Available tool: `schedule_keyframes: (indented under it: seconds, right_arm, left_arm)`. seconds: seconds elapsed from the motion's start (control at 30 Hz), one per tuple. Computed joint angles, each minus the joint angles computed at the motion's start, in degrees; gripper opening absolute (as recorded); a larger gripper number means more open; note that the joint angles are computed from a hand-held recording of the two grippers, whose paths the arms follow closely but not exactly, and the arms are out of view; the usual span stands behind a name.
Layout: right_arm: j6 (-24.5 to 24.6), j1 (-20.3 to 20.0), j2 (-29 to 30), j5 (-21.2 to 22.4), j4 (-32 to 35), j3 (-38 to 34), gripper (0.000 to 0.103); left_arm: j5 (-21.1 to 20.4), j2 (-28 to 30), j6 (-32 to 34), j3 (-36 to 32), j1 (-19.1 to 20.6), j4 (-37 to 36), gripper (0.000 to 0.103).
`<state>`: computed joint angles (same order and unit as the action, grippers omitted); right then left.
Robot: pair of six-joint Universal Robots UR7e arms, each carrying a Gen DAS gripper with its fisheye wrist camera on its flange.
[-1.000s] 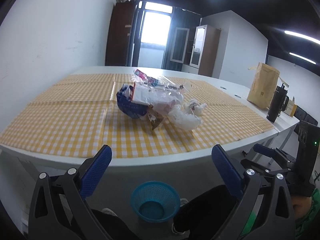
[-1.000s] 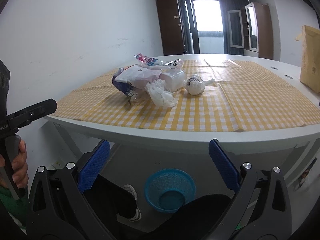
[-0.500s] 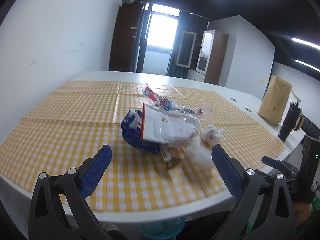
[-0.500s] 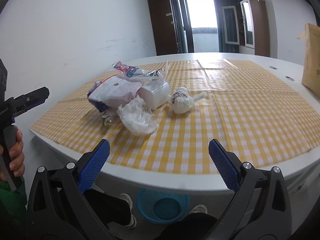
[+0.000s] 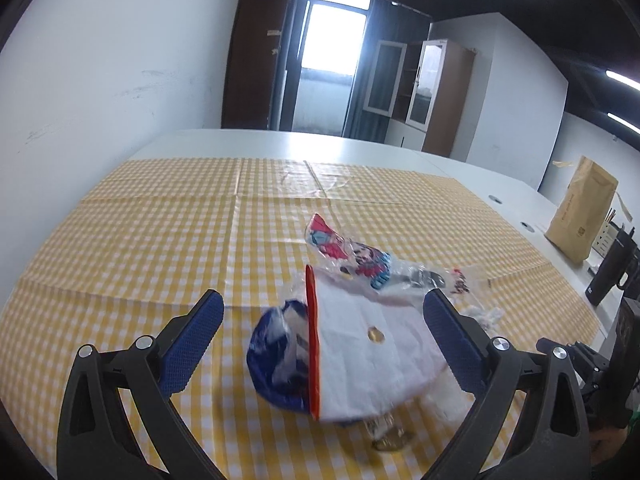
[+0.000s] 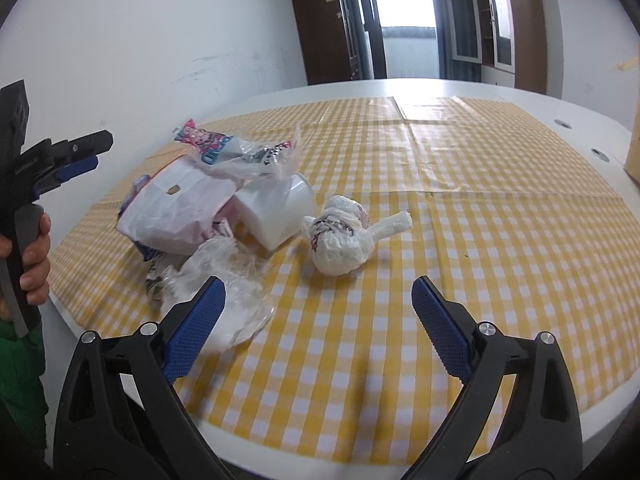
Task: Collect trash
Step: 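Grasp the pink-labelled plastic bottle with the left gripper while the right grasps the white bag ball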
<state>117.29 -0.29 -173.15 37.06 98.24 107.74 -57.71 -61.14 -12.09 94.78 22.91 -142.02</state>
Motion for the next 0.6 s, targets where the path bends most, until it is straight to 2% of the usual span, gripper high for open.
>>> schedule_keyframes:
  seconds: [0.17,0.33,0.43,0.47,0.5,0.53,0.57,0.6]
  right_arm:
    - [-6.0,-5.6,1.1,-1.8,5.5,-0.9,0.084]
    - [-13.2,-11.7,0.5,-2.2,12.6,-2.3,0.072]
    - [-16.8,-13.8,-0.1,-1.5,15.7,-1.7,0.064]
    - [-18.0,-14.5,-0.4,-1.3,16.8,-1.5,0.057]
    - [-18.7,-14.9,-0.7,-1.0,17.3,-1.2,0.050]
    - [-19.2,-15.2,-0.9,-0.8,17.6,-0.9,0.045]
    - [-19.3,-15.1,-1.0,-0.9,17.7,-0.6,0.040]
    - [-19.0,-14.8,-1.2,-1.1,17.4,-0.2,0.038]
  left_arm:
    - [-6.7,5.2,0.6,-8.7,3.6,6.0,0.097]
    - [-9.2,10.0,2.0,-15.6,5.9,11.9,0.091]
    - [-10.6,12.1,1.3,-18.7,7.0,15.9,0.067]
    - [-11.8,12.6,1.6,-19.4,7.5,16.5,0.056]
    - [-12.3,12.9,2.2,-19.5,7.6,16.3,0.051]
    - [-12.2,13.0,2.7,-19.4,7.7,16.1,0.039]
    - [-11.7,13.2,2.8,-19.5,7.8,16.4,0.021]
    - [-11.1,13.0,2.7,-18.9,7.8,15.9,0.017]
